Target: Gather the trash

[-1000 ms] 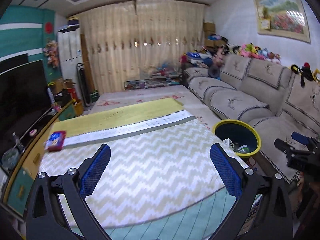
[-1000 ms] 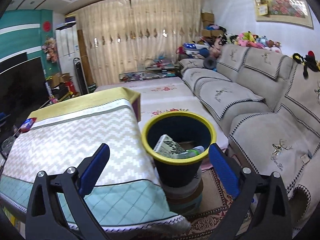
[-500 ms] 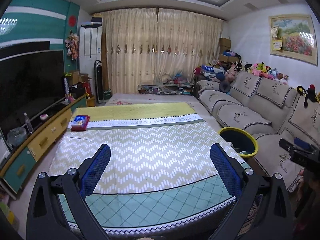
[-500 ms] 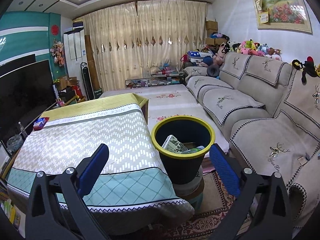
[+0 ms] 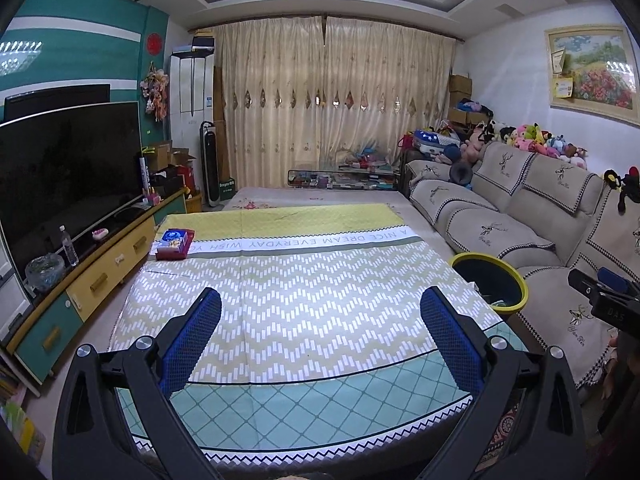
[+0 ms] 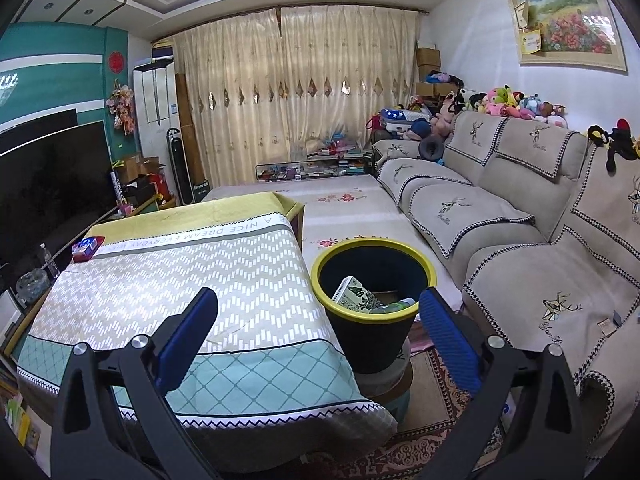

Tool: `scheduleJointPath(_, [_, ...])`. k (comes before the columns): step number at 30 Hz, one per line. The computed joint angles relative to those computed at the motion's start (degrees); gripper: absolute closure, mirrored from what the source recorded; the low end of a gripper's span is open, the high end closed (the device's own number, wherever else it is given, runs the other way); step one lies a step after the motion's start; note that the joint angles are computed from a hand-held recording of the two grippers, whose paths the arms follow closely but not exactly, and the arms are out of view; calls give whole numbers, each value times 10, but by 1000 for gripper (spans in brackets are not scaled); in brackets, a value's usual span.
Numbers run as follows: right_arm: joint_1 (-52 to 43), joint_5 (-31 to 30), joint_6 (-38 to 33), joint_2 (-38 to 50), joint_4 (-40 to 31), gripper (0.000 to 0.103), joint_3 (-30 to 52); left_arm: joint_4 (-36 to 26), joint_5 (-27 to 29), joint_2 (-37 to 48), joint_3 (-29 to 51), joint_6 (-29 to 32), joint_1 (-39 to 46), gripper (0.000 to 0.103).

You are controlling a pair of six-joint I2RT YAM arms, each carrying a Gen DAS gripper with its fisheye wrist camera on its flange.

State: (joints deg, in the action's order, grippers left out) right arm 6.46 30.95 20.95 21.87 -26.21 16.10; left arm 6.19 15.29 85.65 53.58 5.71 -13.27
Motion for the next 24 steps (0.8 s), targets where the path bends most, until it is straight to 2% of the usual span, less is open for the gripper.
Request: scheduleJointPath(24, [-31,-34,-9,-3,7,7,1,4,-6,17,7,-6,-3,5])
